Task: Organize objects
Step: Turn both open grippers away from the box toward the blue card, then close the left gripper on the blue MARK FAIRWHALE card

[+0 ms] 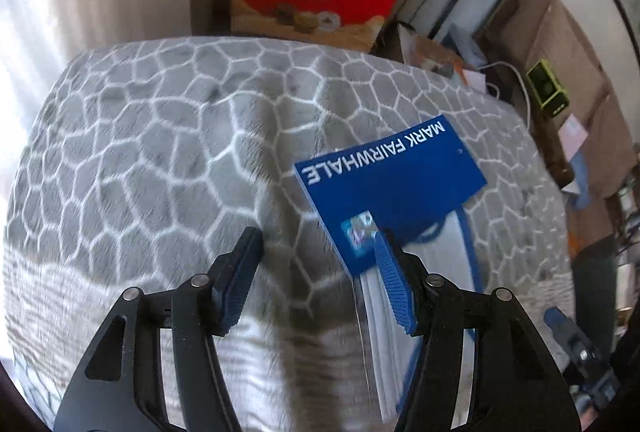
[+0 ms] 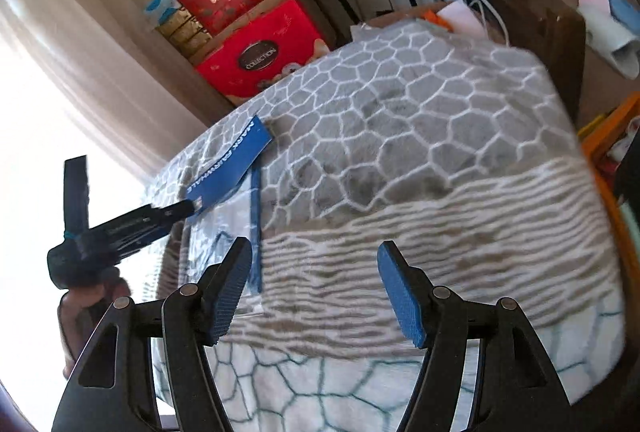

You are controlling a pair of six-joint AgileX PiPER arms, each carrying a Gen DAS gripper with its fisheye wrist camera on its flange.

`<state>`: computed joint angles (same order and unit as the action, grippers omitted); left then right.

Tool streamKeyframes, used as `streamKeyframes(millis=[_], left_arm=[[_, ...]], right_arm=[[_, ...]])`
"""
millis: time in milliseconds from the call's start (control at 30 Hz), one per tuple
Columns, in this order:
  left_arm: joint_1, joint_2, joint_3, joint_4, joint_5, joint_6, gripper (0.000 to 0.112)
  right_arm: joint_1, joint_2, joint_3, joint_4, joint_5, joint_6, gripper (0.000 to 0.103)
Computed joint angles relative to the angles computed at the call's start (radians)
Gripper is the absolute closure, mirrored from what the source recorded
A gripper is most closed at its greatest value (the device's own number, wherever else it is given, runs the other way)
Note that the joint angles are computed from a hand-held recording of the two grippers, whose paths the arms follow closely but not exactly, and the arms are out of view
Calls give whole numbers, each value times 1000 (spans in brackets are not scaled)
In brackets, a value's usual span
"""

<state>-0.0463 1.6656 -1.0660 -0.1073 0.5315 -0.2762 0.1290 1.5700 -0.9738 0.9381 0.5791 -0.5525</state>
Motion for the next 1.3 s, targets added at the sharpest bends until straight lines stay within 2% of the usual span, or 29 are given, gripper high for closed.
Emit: streamKeyframes(millis=[133, 200, 233, 300, 333, 533, 633, 667, 700, 733, 767, 833, 867, 900, 967, 1033, 1133, 1200, 1233, 1267, 1300], left_arm=[[-82, 54, -59, 228, -7, -218, 57], [-127, 63, -65, 375, -10, -363, 65], [-138, 60, -59, 405, -22, -390, 81], [-154, 55, -50, 445, -30, -446, 97], [-161, 51, -43, 471, -31, -477, 111], [-165, -33, 64, 454, -92, -472, 112], [-159, -76, 79, 363, -103, -329, 112], [-160, -67, 52, 324, -92, -235, 110], [-169, -43, -3, 305, -45, -137, 105], [-189, -11, -63, 321, 10, -60, 81], [-215, 28, -115, 377, 33, -14, 49], [-243, 73, -155, 494, -31, 67, 17], [-243, 95, -177, 493, -43, 136, 16], [-239, 153, -234, 451, -16, 236, 16], [-218, 236, -356, 328, 97, 413, 15], [-188, 270, -408, 210, 117, 559, 15], [-156, 305, -472, 94, 183, 665, 20], [-125, 319, -492, -27, 227, 747, 41], [-106, 322, -500, -88, 255, 780, 56], [-103, 307, -480, -108, 242, 787, 68], [-113, 289, -453, -89, 222, 773, 72]], right_arm=[[-5, 0, 45, 94, -42, -86, 39], [-13, -10, 64, 127, -44, -115, 40], [-13, -14, 68, 123, -47, -115, 40], [-9, -31, 79, 98, -55, -103, 40], [-8, -35, 82, 94, -59, -102, 41], [-14, -51, 99, 88, -67, -115, 41], [-31, -49, 105, 124, -52, -155, 41], [-36, -49, 107, 135, -47, -169, 41], [-42, -48, 111, 151, -41, -191, 40], [-46, -48, 115, 163, -37, -209, 40], [-50, -51, 120, 170, -34, -221, 41], [-56, -56, 125, 169, -27, -228, 41], [-60, -58, 125, 165, -22, -226, 41], [-64, -59, 126, 161, -19, -225, 41], [-69, -61, 126, 160, -15, -226, 41], [-76, -57, 124, 169, -7, -234, 41], [-79, -56, 124, 174, -4, -239, 41], [-79, -56, 125, 174, -7, -241, 41], [-78, -56, 125, 174, -8, -241, 41], [-77, -56, 125, 174, -9, -241, 41], [-77, -56, 128, 177, -11, -245, 41]])
